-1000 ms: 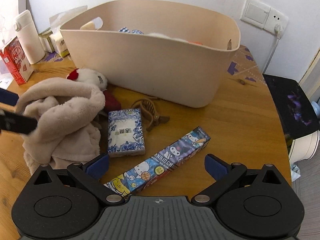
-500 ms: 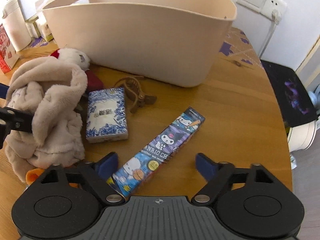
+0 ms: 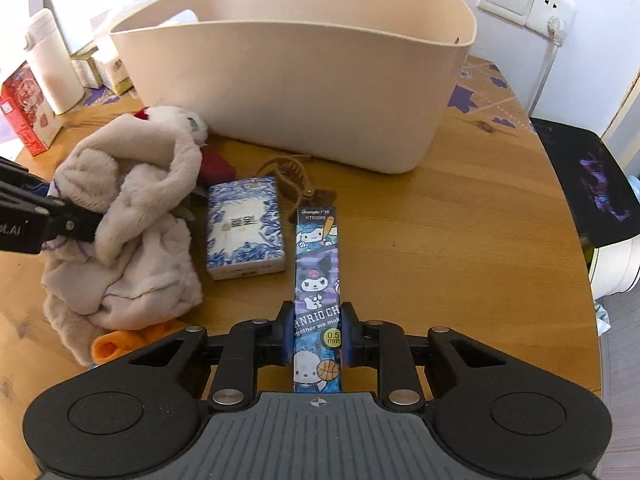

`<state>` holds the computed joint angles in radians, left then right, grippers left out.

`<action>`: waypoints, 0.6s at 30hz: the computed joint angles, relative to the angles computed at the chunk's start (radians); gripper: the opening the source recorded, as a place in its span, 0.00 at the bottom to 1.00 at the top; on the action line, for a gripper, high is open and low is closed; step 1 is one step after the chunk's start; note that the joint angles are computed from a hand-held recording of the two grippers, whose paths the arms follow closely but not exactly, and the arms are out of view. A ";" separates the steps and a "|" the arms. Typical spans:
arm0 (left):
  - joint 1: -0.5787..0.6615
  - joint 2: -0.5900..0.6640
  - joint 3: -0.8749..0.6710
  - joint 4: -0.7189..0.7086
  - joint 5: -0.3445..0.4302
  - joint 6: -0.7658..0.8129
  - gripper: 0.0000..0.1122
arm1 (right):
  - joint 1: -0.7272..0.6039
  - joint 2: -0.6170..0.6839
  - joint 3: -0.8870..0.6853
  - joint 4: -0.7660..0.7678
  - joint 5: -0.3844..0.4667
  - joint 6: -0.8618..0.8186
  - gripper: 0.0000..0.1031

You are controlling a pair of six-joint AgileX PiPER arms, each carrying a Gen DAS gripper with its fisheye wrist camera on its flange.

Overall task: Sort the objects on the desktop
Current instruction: 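Grasp the pink fluffy towel with the left gripper while the right grasps the Sanrio pencil box, then lift both held items and carry them over the beige basket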

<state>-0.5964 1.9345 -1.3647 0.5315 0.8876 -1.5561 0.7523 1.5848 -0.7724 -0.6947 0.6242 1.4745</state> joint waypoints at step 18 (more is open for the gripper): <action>-0.164 -0.065 -0.044 0.115 0.294 -0.265 0.12 | 0.183 -0.251 0.090 -0.103 0.193 0.192 0.21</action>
